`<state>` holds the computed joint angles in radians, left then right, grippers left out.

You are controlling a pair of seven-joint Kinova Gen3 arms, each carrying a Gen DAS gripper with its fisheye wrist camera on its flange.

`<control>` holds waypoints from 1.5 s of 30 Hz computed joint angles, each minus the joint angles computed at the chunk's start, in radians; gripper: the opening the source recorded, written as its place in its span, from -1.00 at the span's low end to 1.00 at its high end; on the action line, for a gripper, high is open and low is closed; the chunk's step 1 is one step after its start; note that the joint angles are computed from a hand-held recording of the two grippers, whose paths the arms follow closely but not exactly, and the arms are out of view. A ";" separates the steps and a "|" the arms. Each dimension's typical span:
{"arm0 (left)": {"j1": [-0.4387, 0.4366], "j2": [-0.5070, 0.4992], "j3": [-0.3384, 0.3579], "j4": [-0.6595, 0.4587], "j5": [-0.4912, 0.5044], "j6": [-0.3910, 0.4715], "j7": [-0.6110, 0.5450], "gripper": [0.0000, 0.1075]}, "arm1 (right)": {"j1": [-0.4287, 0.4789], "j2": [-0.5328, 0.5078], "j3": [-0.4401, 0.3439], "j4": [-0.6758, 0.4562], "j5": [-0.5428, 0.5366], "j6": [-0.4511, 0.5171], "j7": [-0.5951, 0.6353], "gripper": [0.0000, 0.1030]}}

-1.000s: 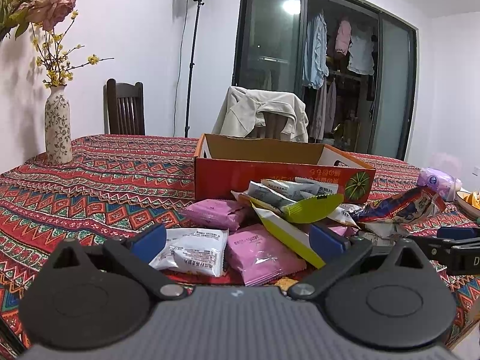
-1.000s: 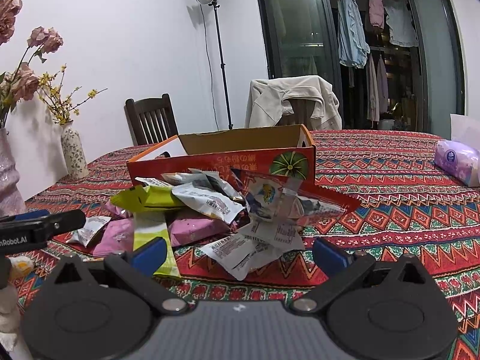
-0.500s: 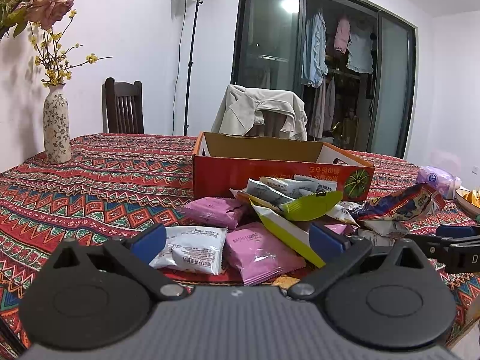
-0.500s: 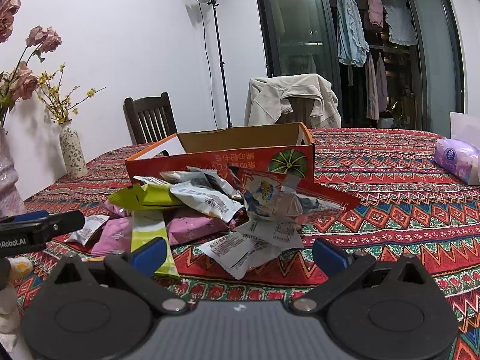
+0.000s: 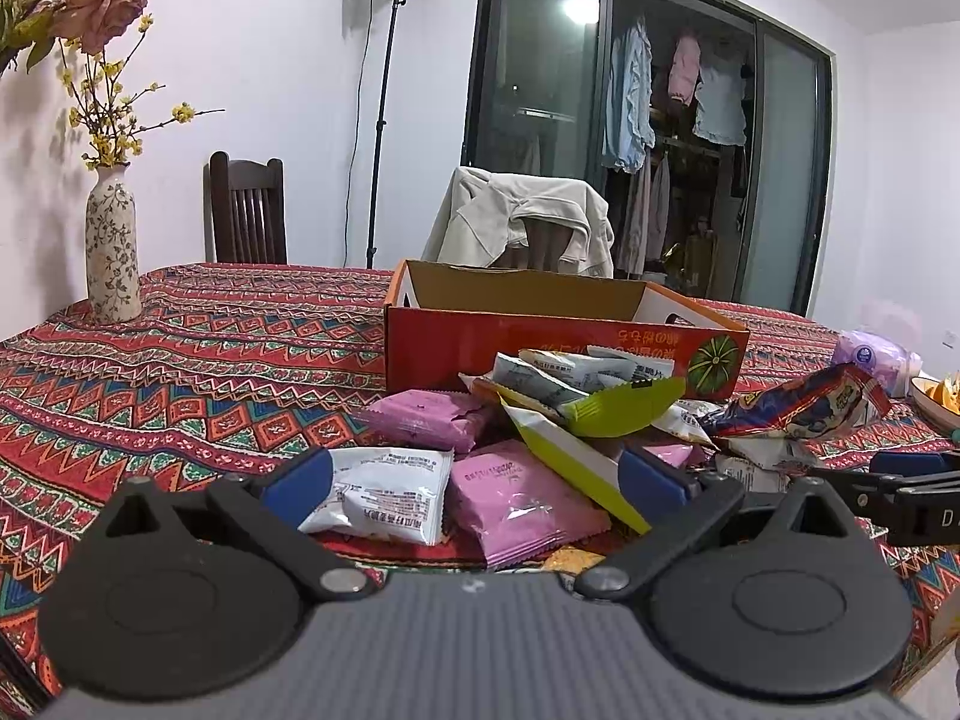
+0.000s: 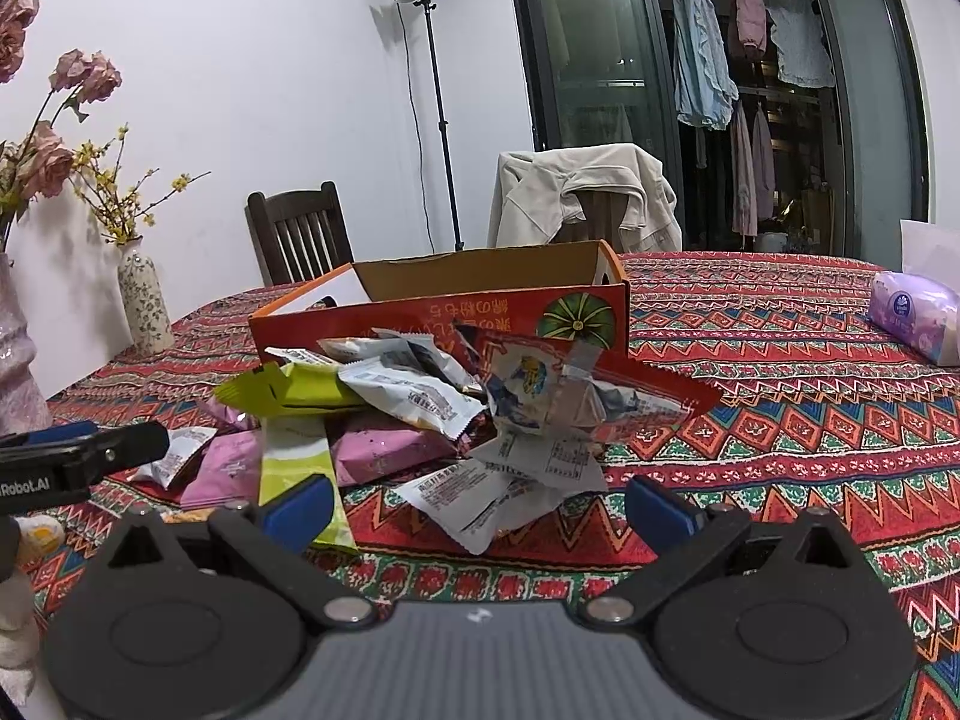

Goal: Organize snacks

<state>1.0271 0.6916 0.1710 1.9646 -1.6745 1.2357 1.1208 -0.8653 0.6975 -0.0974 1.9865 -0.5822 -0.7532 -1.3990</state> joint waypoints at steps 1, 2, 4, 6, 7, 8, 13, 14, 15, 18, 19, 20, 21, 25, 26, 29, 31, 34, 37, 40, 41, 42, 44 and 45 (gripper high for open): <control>0.000 0.001 0.000 -0.001 0.001 0.001 0.000 0.92 | 0.000 0.000 0.000 -0.001 -0.001 0.000 0.001 1.00; 0.001 0.002 0.000 -0.001 0.000 0.001 0.000 0.92 | 0.000 0.000 0.000 -0.001 -0.001 0.000 0.001 1.00; 0.000 0.001 0.000 0.000 0.000 0.000 0.001 0.92 | 0.000 -0.001 0.000 -0.001 -0.002 0.001 0.002 1.00; 0.000 0.000 0.001 0.002 -0.001 0.000 0.003 0.92 | 0.000 0.000 0.000 0.000 -0.002 0.000 0.001 1.00; 0.000 0.000 0.001 0.002 -0.001 0.000 0.003 0.92 | 0.000 0.000 -0.001 0.000 -0.002 -0.001 0.001 1.00; 0.000 0.002 0.001 0.000 0.000 0.001 0.002 0.92 | 0.000 0.000 -0.001 0.000 -0.001 -0.001 0.001 1.00; 0.000 0.001 0.001 0.000 0.000 0.001 0.001 0.92 | 0.000 -0.001 -0.001 -0.001 -0.002 0.001 0.002 1.00; -0.001 -0.001 0.001 0.002 -0.001 0.000 0.002 0.92 | 0.000 -0.001 -0.001 0.000 -0.002 0.000 0.002 1.00; -0.001 -0.001 0.001 0.002 -0.002 -0.001 0.003 0.92 | 0.000 -0.001 -0.001 0.000 -0.002 0.000 0.002 1.00; -0.001 -0.003 0.002 0.005 0.000 -0.001 0.005 0.92 | -0.001 -0.001 -0.001 -0.001 -0.004 0.001 0.003 1.00; -0.001 -0.003 0.002 0.004 0.001 0.000 0.005 0.92 | -0.001 -0.001 -0.001 -0.001 -0.004 0.001 0.003 1.00; -0.001 -0.003 0.003 0.004 0.001 0.000 0.003 0.92 | -0.001 0.000 -0.001 -0.001 -0.004 0.001 0.003 1.00; -0.001 -0.003 0.003 0.004 0.001 -0.001 0.004 0.92 | 0.000 0.000 -0.001 -0.001 -0.004 0.001 0.003 1.00; -0.001 -0.004 0.003 0.005 0.004 -0.001 0.005 0.92 | -0.001 0.001 0.000 -0.004 -0.004 0.007 0.005 1.00; -0.001 -0.005 0.003 0.006 0.004 -0.001 0.006 0.92 | 0.001 0.001 -0.002 -0.004 -0.001 0.010 0.004 1.00; -0.005 -0.008 0.005 0.008 0.007 -0.006 0.007 0.92 | 0.003 0.002 0.000 -0.012 0.006 0.028 0.006 1.00; -0.007 -0.010 0.005 0.012 0.006 -0.009 0.012 0.92 | -0.005 0.005 0.008 -0.024 -0.003 0.046 0.021 1.00; -0.010 -0.013 0.006 0.016 0.009 -0.011 0.016 0.92 | -0.012 0.010 0.021 -0.053 -0.024 0.088 0.043 0.97; -0.015 -0.016 0.005 0.021 0.012 -0.012 0.023 0.92 | -0.004 0.015 0.027 -0.087 -0.022 0.143 0.046 0.79; -0.022 -0.019 0.006 0.025 0.017 -0.016 0.030 0.92 | -0.026 0.021 0.068 -0.143 -0.074 0.235 0.077 0.75; -0.024 -0.019 0.006 0.027 0.018 -0.019 0.033 0.92 | -0.033 0.026 0.083 -0.165 -0.095 0.266 0.083 0.73; -0.026 -0.020 0.006 0.028 0.018 -0.021 0.036 0.92 | -0.043 0.031 0.101 -0.185 -0.118 0.296 0.091 0.70; -0.030 -0.021 0.006 0.032 0.015 -0.026 0.043 0.92 | -0.071 0.043 0.149 -0.230 -0.175 0.359 0.106 0.65; -0.032 -0.022 0.006 0.035 0.014 -0.028 0.047 0.92 | -0.088 0.051 0.176 -0.252 -0.201 0.384 0.113 0.65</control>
